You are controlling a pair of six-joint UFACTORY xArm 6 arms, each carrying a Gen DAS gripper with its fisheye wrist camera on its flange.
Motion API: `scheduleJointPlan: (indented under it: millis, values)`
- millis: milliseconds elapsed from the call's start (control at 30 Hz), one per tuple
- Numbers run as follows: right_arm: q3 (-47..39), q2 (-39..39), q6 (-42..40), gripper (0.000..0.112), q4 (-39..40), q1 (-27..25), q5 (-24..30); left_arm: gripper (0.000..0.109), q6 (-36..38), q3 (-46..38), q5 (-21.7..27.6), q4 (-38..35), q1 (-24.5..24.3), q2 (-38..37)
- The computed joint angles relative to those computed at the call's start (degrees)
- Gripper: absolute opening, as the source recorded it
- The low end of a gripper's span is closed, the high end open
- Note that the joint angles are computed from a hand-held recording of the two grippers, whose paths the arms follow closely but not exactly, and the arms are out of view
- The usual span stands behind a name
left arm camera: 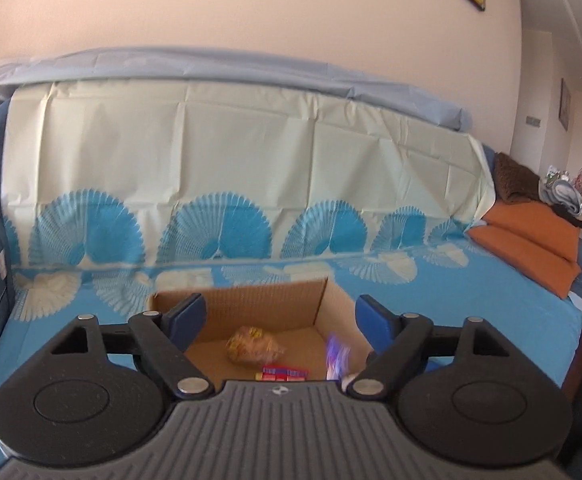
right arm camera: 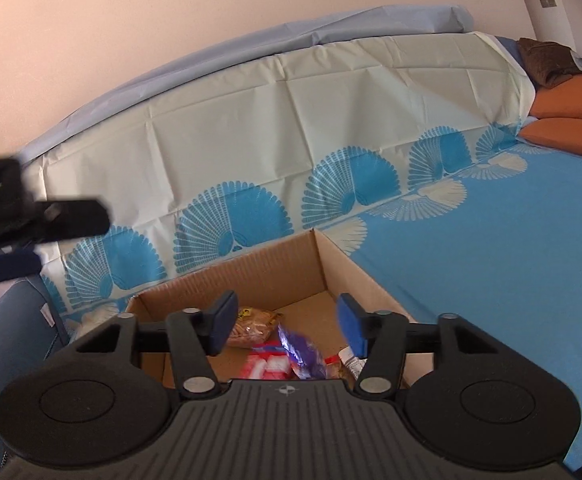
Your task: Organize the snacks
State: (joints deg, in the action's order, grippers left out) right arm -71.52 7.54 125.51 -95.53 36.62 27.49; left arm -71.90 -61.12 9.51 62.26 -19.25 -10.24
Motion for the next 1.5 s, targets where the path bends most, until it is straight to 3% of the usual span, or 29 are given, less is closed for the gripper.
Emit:
scheduleJointPlan:
  millis: [100, 233, 333, 567, 700, 933, 1033, 1133, 1500]
  values:
    - [1.09, -0.93, -0.78, 0.078, 0.19, 0.8, 1.49, 0.092, 1.12, 4.81, 3.14, -4.14, -0.8, -4.78]
    - [4.24, -3.37, 2.02, 0.079, -4.03, 0.98, -0.27, 0.095, -0.72, 10.51, 4.71, -4.05, -1.12, -11.2]
    - [7.26, -5.63, 1.9, 0.087, -5.98, 1.12, -1.9, 0.095, -1.03, 13.82, 6.16, -4.76, -1.55, -15.29]
    - [11.89, -11.54, -8.85, 0.102, -1.29, 1.22, -3.63, 0.1, 3.35, 20.37, 7.54, -11.22, -1.75, -22.82]
    - [15.68, -15.12, -13.31, 0.102, 1.14, 0.78, -6.59, 0.103, 3.87, 22.55, 9.97, -12.82, -2.94, -24.53]
    - [18.53, -16.59, -16.58, 0.102, 4.39, 3.33, -4.95, 0.103, -0.67, 26.78, 12.71, -13.03, -6.34, -24.19]
    - [17.49, -14.87, -20.67, 0.102, 9.86, 2.23, -7.39, 0.103, -3.16, 27.99, 14.0, -11.7, -7.18, -23.66]
    - [16.76, -13.77, -23.84, 0.102, 15.51, 2.59, -5.62, 0.103, -3.23, 28.25, 14.89, -12.16, -6.94, -23.14]
    - [14.99, -11.52, -26.58, 0.102, 16.28, 3.16, -6.45, 0.103, -7.5, 27.09, 16.86, -9.8, -6.35, -22.78]
